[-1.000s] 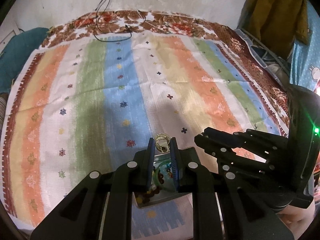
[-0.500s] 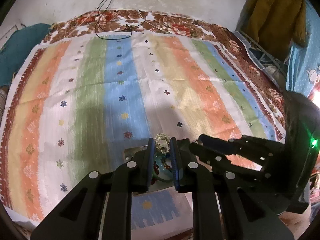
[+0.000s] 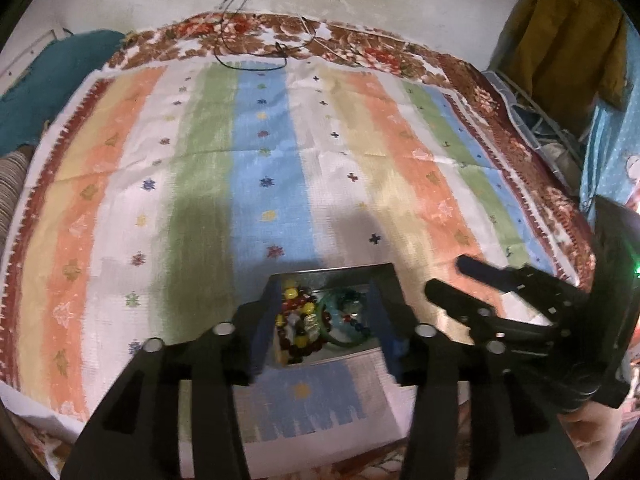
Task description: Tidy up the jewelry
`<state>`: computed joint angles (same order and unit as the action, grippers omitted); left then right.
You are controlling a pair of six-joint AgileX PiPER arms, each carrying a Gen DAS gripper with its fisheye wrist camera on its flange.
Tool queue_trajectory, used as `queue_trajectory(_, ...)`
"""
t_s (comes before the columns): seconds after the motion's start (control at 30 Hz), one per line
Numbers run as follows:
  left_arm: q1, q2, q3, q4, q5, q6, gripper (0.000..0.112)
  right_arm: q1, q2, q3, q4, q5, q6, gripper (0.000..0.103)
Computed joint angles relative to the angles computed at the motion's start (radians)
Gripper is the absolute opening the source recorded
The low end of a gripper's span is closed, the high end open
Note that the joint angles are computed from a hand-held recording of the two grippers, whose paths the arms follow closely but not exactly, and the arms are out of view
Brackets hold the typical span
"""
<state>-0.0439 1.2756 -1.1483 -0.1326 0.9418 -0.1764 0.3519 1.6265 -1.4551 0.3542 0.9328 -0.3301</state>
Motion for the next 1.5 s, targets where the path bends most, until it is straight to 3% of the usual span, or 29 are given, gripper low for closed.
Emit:
queue_trajectory(0.23, -0.044, -0.073, 0.051, 0.083, -0.006, -0.052, 0.077, -0.014, -0.067, 0.070, -0.002, -0.037, -0.038, 0.070)
queue_trajectory(0.37, -0.103, -0.125, 0.091, 0.192, -0.020, -0.121, 0.080, -0.029, -0.097, 0.104, 0.012, -0.051, -0.070, 0.075)
queue_trajectory(0.6, -0.187, -0.179, 0.146, 0.282, -0.035, -0.172, 0.097, -0.037, -0.160, 0.173, 0.003, -0.093, -0.118, 0.090)
queue_trajectory(0.8, -0.266, -0.218, 0.179, 0.382, 0.001, -0.273, 0.097, -0.080, -0.202, 0.221, 0.081, -0.084, -0.209, 0.097)
queue_trajectory(1.13, -0.334, -0.260, 0.210, 0.438, 0.034, -0.360, 0.097, -0.111, -0.257, 0.284, 0.133, -0.072, -0.276, 0.097)
queue_trajectory(1.5, -0.403, -0.287, 0.228, 0.500, 0.018, -0.411, 0.097, -0.149, -0.280, 0.309, 0.179, -0.061, -0.316, 0.097)
